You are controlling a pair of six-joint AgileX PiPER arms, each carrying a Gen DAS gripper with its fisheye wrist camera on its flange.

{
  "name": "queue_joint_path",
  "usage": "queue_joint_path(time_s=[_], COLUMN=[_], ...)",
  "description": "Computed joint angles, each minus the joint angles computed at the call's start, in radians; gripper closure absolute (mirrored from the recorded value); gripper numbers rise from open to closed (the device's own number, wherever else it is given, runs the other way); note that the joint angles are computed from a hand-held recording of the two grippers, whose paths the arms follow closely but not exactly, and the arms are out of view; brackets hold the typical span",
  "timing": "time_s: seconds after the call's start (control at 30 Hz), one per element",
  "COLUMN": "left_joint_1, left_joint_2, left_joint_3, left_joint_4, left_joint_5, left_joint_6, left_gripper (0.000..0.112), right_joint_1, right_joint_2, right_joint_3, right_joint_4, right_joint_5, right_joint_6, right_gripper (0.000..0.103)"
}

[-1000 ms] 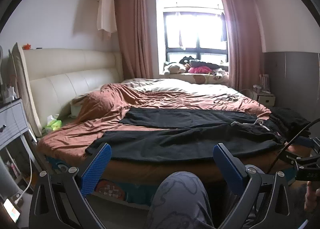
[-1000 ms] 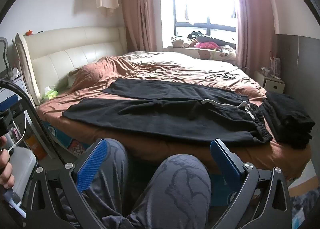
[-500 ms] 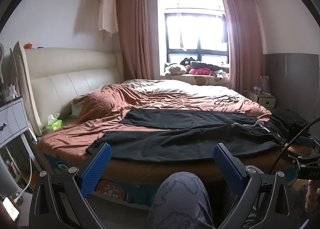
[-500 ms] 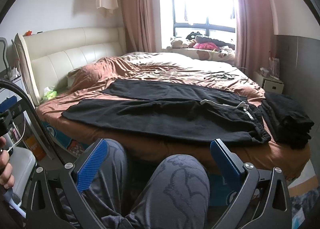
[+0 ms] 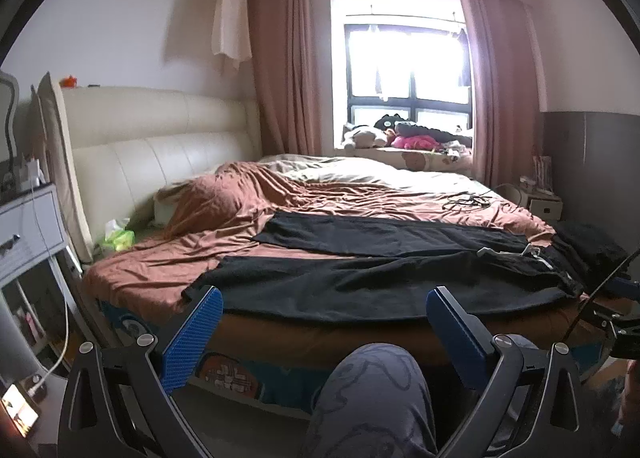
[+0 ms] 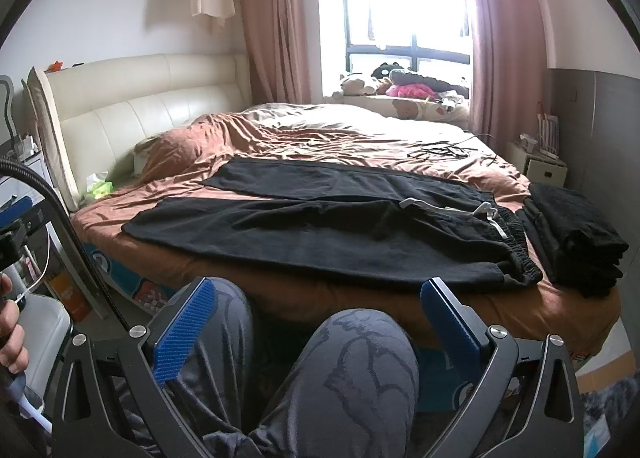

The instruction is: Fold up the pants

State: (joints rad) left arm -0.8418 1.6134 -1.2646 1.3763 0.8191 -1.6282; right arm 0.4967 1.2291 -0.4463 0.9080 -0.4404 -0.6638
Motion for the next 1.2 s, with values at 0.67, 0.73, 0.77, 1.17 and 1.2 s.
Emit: queue_joint_path(time_s=[0.67,0.73,0.77,1.17,1.2], left_joint_1=[0.244,0.260,0.268,0.436,0.453], left_joint_2=[0.144,0.186,0.207,0.328,0.342], left_joint_3=[-0.208,-0.275,-0.307,-0.506,-0.528], left_joint_4=[-0.230,-0.288,-0.299,-0.616,-0.637], left_joint_5=[-0.147,-0.117,-0.097,-0.161,-0.158], left_joint_6=[0.243,0.337,0.370,0.694,0.715], left_gripper=[0.010,0.010,0.010,0.010,0.010], right_joint_1=[-0.088,-0.080,-0.080,-0.138,-0.145], right_joint_2=[0.188,0.205,0.216,0.373,0.381], right_joint_3=[-0.249,-0.270,-0.288,-0.526,-0.538], right_joint_4=[0.357,0.407,0.441,0.812,0.807], right_joint_5=[0.033,0.013,0.007,0.019,0.023], right_joint_6=[-0.334,-0.373,-0.402,-0.774,-0.775], right_gripper=[0.000,0.000,0.000,0.000,0.000])
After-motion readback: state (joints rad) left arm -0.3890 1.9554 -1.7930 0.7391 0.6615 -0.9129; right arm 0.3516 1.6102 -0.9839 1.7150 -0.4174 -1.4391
